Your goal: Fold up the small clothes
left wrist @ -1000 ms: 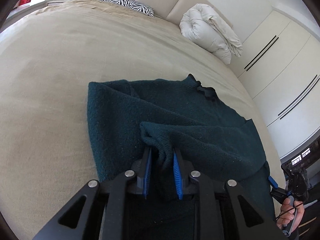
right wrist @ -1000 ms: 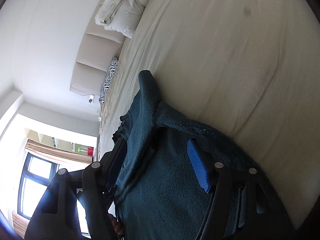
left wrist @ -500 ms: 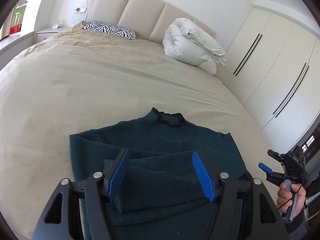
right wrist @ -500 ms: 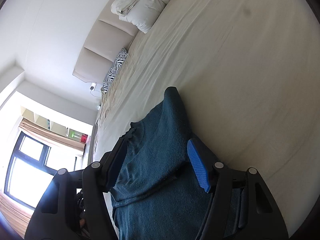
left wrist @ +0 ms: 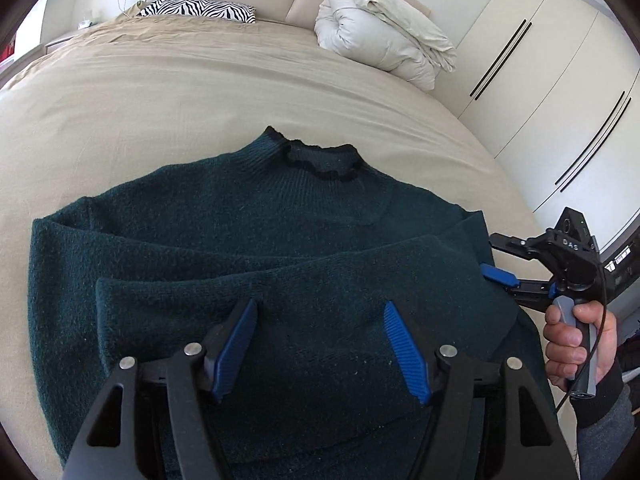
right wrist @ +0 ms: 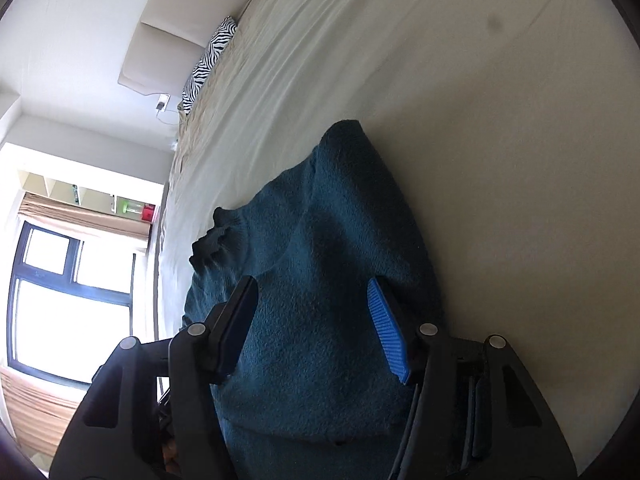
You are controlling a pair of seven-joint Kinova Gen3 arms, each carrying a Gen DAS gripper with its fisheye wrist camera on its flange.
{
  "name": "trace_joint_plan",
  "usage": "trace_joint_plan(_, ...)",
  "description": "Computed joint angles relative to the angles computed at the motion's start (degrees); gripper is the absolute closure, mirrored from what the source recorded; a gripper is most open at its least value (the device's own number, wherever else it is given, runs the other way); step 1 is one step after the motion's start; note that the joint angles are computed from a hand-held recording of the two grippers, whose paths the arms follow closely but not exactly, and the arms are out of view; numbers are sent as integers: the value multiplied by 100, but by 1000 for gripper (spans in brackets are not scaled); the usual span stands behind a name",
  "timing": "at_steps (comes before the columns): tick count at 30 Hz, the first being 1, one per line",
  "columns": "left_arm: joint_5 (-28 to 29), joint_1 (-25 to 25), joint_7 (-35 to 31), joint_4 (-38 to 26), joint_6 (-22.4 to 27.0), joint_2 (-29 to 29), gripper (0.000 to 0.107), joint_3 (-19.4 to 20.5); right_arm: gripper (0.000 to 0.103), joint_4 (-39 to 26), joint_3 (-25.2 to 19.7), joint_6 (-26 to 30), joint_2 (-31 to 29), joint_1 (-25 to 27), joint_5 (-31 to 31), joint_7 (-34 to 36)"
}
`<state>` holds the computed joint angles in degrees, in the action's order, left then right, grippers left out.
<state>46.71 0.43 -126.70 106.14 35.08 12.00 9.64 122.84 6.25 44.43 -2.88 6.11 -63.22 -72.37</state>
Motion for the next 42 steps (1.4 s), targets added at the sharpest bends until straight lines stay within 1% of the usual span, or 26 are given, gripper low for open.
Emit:
trace_joint_plan(1, 233, -173, -220, 17, -34, 55, 40, 164, 61, 55, 108, 103, 78, 95, -230, 190)
trace_joint_plan(3, 539, -232, -493, -13, -9, 197, 40, 233, 71, 104, 54, 153, 172, 456, -409, 346)
trace_joint_plan(4, 566, -101, -489, -37, -40, 237, 40, 129, 72, 93, 13, 186, 183, 633, -393, 421)
trace_joint_plan(7, 485, 46, -433, -20, -291, 259, 39, 170, 73, -3, 47, 516, 330, 961, -340, 597)
trace_joint_plan(9, 501, 57, -572, 12, -414, 279, 36, 244, 73, -169, -93, 362, 266, 1037, 57, 304)
trace_joint_plan(10, 456, 91, -559, 16, -470, 292, 35, 253, 69, -156, -155, 189, 116, 1055, 221, 89)
trace_joint_plan(11, 388, 133, -507, 25, -532, 277, 34, 255, 67, -79, -111, 65, -39, 1049, 291, -41)
trace_joint_plan(12, 273, 188, -404, 17, -575, 255, 34, 241, 62, -1, 39, 33, -183, 985, 268, -77)
trace_joint_plan(14, 212, 189, -277, 46, -599, 191, 34, 252, 61, 72, 518, 249, -411, 635, -39, 129)
trace_joint_plan(15, 293, 154, -274, 100, -623, 131, 34, 278, 61, 33, 636, 444, -433, 543, -136, 356)
trace_joint_plan(17, 285, 128, -139, 214, -782, 4, 34, 381, 57, -173, 555, 598, -391, 391, -67, 530)
trace_joint_plan(19, -91, 528, 211, 225, -920, -23, 34, 142, 56, -458, 263, 576, -232, 345, 229, 331)
trace_joint_plan(20, -324, 793, 377, 226, -1032, 0, 34, -14, 56, -558, 174, 510, -101, 256, 323, 163)
trace_joint_plan(21, -557, 955, 518, 265, -1212, 8, 34, -65, 56, -600, 192, 528, 53, 185, 346, 87)
trace_joint_plan(22, -789, 1011, 675, 307, -1368, 13, 33, -18, 56, -583, 272, 588, 249, 131, 316, 104)
trace_joint_plan(24, -1018, 818, 781, 390, -1604, 24, 31, 315, 56, -324, 417, 509, 371, 28, 14, 419)
trace_joint_plan(25, -1019, 747, 767, 415, -1662, 24, 29, 412, 56, -184, 377, 450, 272, 103, -123, 652)
trace_joint_plan(27, -985, 614, 709, 422, -1701, 50, 28, 562, 56, 222, 516, 501, 17, 161, -403, 1112)
trace_joint_plan(29, -649, 285, 329, 516, -1764, 47, 27, 859, 57, 592, 486, 522, -338, 384, -459, 1290)
trace_joint_plan(31, -207, 34, -137, 609, -1803, 48, 26, 1063, 57, 862, 209, 472, -809, 782, -280, 1101)
trace_joint_plan(33, 240, -241, -603, 706, -1815, 45, 26, 1279, 55, 1030, 13, 675, -1340, 1312, 68, 713)
trace_joint_plan(35, 700, -541, -1069, 810, -1817, 41, 25, 1535, 53, 1228, 136, 895, -1871, 1581, 350, 332)
trace_joint_plan(37, 1101, -464, -1455, 856, -1750, 23, 24, 1387, 53, 1475, 510, 1006, -2303, 1476, 378, 152)
trace_joint_plan(39, 1282, -399, -1665, 914, -1765, -3, 23, 1314, 52, 1663, 881, 996, -2702, 1231, 423, -96)
trace_joint_plan(41, 1367, -273, -1752, 932, -1790, -22, 22, 1198, 47, 1811, 871, 798, -2879, 988, 231, -347)
trace_joint_plan(42, 1465, -242, -1838, 942, -1778, -30, 21, 1157, 46, 1866, 727, 634, -2884, 887, 73, -464)
